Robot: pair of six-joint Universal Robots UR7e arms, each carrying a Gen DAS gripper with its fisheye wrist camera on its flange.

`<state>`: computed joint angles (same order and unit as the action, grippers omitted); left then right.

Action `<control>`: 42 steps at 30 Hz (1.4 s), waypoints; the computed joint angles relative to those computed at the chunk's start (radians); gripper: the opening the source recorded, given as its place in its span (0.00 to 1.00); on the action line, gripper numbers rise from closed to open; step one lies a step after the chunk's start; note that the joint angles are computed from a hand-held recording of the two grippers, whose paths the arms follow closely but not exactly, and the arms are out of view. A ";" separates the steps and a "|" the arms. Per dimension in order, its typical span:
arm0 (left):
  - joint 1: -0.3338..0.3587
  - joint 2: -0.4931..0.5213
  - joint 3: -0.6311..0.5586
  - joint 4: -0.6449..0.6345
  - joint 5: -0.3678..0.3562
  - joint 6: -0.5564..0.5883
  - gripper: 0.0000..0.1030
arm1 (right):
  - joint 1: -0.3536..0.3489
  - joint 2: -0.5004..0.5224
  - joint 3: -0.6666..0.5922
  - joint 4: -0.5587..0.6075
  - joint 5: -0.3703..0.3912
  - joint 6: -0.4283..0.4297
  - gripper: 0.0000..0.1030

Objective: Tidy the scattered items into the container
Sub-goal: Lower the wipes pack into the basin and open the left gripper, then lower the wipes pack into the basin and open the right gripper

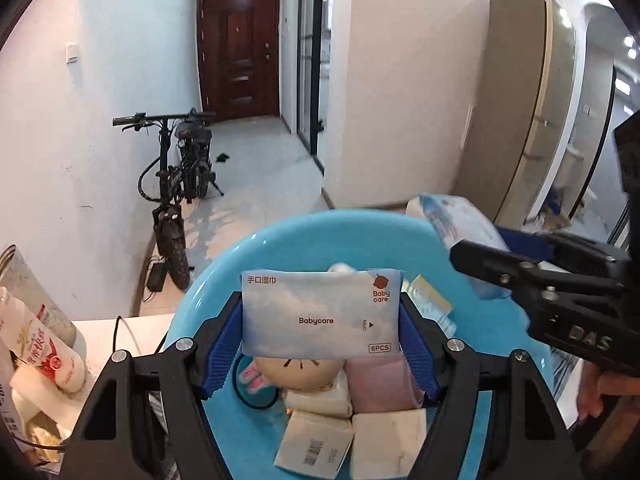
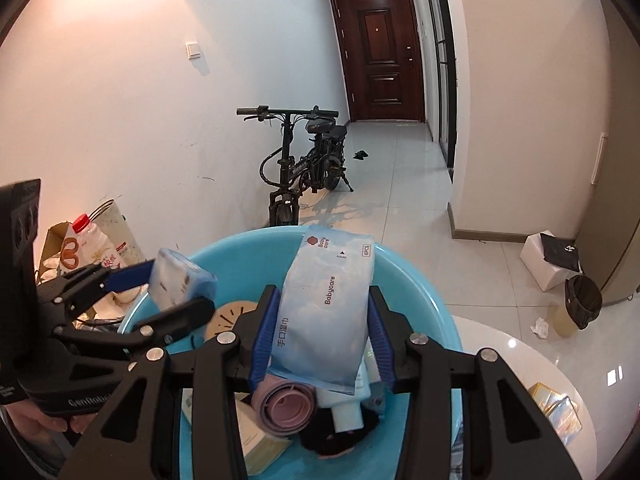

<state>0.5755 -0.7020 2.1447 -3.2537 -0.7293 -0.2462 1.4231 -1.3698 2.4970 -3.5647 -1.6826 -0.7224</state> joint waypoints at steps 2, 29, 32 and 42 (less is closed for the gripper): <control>-0.006 0.004 -0.004 0.010 0.026 0.019 0.72 | -0.016 -0.013 -0.010 0.040 0.032 0.014 0.41; 0.035 -0.022 0.003 -0.062 -0.009 -0.039 0.85 | 0.011 0.010 0.001 -0.037 0.006 0.020 0.41; 0.030 -0.027 0.008 -0.071 0.000 -0.034 0.87 | 0.013 0.006 0.004 -0.039 0.007 0.018 0.41; 0.031 -0.027 -0.011 0.033 0.025 -0.055 0.89 | 0.018 0.015 0.003 -0.045 -0.008 0.026 0.41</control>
